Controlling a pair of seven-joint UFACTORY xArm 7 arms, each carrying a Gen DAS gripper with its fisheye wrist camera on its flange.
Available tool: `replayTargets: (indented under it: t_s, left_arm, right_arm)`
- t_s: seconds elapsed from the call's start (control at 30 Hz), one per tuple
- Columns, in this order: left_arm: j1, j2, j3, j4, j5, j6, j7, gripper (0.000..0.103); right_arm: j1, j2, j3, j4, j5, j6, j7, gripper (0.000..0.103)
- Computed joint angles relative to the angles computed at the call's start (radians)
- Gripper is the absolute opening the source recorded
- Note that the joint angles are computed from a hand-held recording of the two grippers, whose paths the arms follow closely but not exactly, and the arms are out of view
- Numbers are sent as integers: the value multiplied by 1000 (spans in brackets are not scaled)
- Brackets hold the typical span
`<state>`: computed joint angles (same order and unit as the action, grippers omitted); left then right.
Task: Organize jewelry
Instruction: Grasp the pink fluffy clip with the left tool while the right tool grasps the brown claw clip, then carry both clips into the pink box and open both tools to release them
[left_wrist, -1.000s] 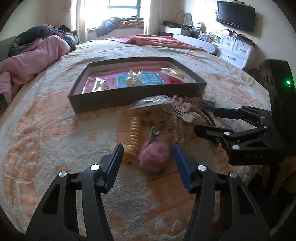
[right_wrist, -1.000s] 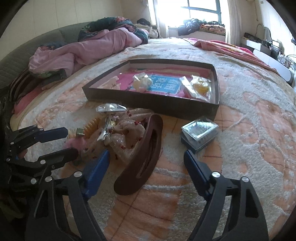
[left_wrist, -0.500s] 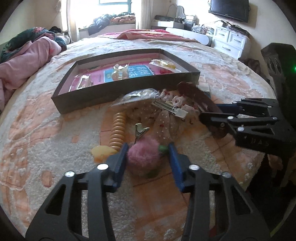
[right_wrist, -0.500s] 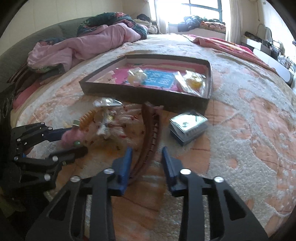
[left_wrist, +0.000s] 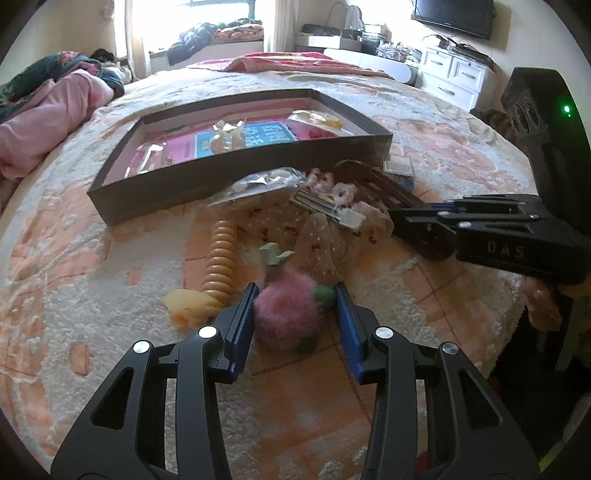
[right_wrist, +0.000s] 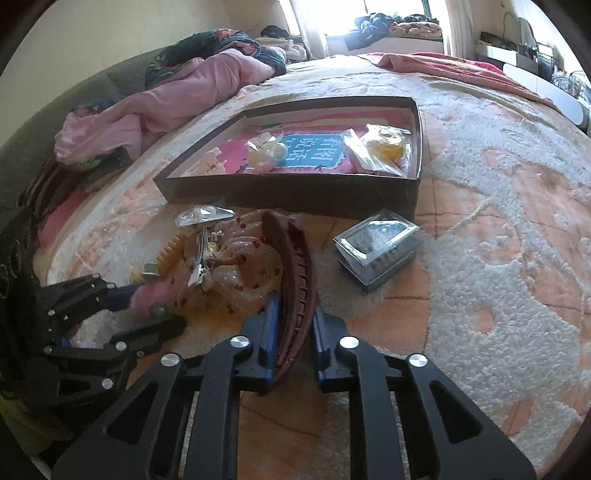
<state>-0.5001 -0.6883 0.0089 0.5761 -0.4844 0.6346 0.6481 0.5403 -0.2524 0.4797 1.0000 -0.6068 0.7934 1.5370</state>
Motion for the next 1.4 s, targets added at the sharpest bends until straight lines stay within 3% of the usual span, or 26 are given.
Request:
replayTargets:
  t_s: [0.3, 0.4, 0.7, 1.4]
  left_arm:
    - [1, -8, 22, 9, -23, 58, 21, 31]
    - [8, -11, 20, 9, -27, 69, 26, 24]
    - [13, -50, 18, 5, -37, 74, 17, 22]
    - [52, 27, 42, 107, -63, -6, -61, 22]
  right_arm:
    - [-2, -27, 12, -4, -15, 49, 20, 10]
    - [-6, -39, 14, -13, -14, 48, 23, 10]
    - [-26, -65, 33, -17, -25, 39, 25, 10]
    - [-28, -1, 44, 88, -104, 90, -6, 10]
